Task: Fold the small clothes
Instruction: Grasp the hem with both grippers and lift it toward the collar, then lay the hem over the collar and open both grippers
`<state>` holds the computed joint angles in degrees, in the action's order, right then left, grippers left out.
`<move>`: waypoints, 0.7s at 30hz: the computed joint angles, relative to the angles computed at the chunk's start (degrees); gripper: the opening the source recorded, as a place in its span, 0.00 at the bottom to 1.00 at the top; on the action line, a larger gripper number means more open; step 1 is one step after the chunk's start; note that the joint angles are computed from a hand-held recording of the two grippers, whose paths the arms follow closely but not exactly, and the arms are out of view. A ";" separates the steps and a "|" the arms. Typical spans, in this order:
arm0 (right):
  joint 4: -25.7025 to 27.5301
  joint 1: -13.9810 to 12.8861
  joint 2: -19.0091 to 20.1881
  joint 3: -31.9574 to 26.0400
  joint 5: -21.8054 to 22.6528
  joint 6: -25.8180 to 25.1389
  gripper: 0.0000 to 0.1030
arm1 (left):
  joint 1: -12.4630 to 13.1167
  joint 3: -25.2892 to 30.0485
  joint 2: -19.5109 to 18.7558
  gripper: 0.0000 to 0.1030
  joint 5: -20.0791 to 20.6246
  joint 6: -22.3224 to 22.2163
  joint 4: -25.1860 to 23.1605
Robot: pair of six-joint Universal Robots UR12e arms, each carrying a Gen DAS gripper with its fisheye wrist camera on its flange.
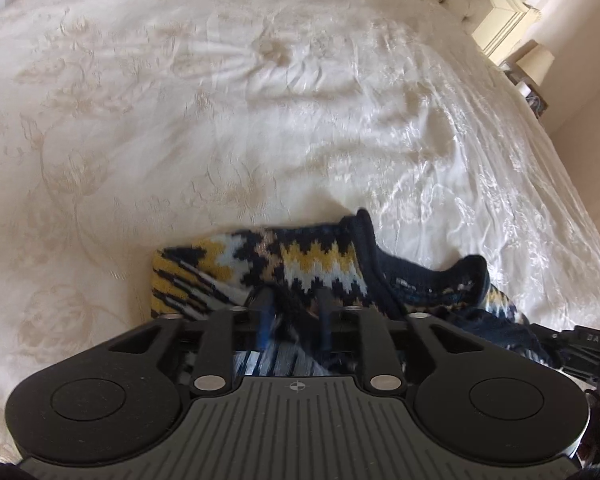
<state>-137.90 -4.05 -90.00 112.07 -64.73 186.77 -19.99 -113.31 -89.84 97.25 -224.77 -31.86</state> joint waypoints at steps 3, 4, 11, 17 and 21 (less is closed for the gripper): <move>-2.97 -0.47 -0.22 0.56 0.86 0.42 0.57 | -0.50 0.84 0.17 0.37 3.23 0.30 -0.72; -3.75 -0.70 -0.28 0.66 1.28 0.42 0.57 | -0.51 1.17 0.33 0.39 4.00 0.04 -1.25; -5.13 -1.99 -0.61 0.51 4.39 -4.80 0.64 | -2.96 3.00 1.46 0.48 9.16 -2.51 -5.90; 1.20 -1.61 -2.58 1.25 4.28 -17.15 0.73 | -6.71 3.51 1.23 0.52 8.36 -3.25 -10.87; 4.60 -0.65 -4.12 2.19 2.04 -24.07 0.73 | -8.62 3.71 0.30 0.52 6.19 -1.90 -13.40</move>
